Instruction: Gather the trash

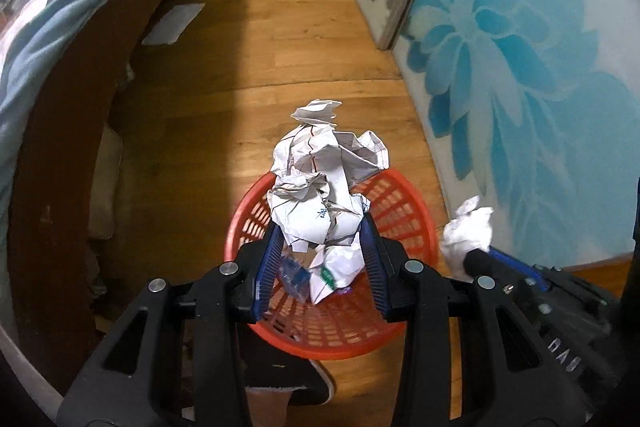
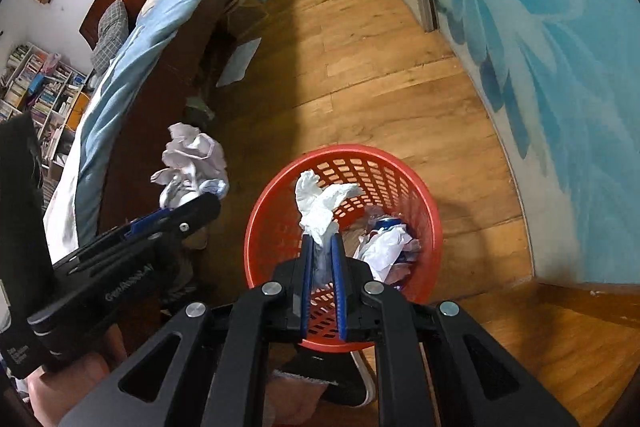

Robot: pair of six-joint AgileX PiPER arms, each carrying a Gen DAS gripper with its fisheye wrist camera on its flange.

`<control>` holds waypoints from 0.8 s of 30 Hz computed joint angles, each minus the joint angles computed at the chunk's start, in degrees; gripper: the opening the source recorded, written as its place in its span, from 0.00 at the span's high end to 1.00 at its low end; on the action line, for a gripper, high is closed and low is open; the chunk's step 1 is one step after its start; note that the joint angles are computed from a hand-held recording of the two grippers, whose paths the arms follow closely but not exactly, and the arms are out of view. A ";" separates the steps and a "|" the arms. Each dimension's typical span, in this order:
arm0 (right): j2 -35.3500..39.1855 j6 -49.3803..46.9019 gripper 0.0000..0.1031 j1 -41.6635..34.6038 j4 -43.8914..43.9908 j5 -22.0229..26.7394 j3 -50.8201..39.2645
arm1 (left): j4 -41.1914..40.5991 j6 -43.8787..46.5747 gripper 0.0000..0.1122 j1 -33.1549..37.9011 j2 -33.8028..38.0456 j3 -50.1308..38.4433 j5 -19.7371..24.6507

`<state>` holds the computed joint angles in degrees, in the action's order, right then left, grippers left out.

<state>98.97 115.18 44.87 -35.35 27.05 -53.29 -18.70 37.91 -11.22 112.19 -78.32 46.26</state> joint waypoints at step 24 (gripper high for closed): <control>-5.41 -2.29 0.18 5.30 -1.93 24.21 -14.62 | -4.10 -0.23 0.38 8.00 -8.83 -10.54 9.49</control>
<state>93.56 112.89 50.17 -37.28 51.26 -67.90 -22.80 37.68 -3.21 103.36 -88.85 55.75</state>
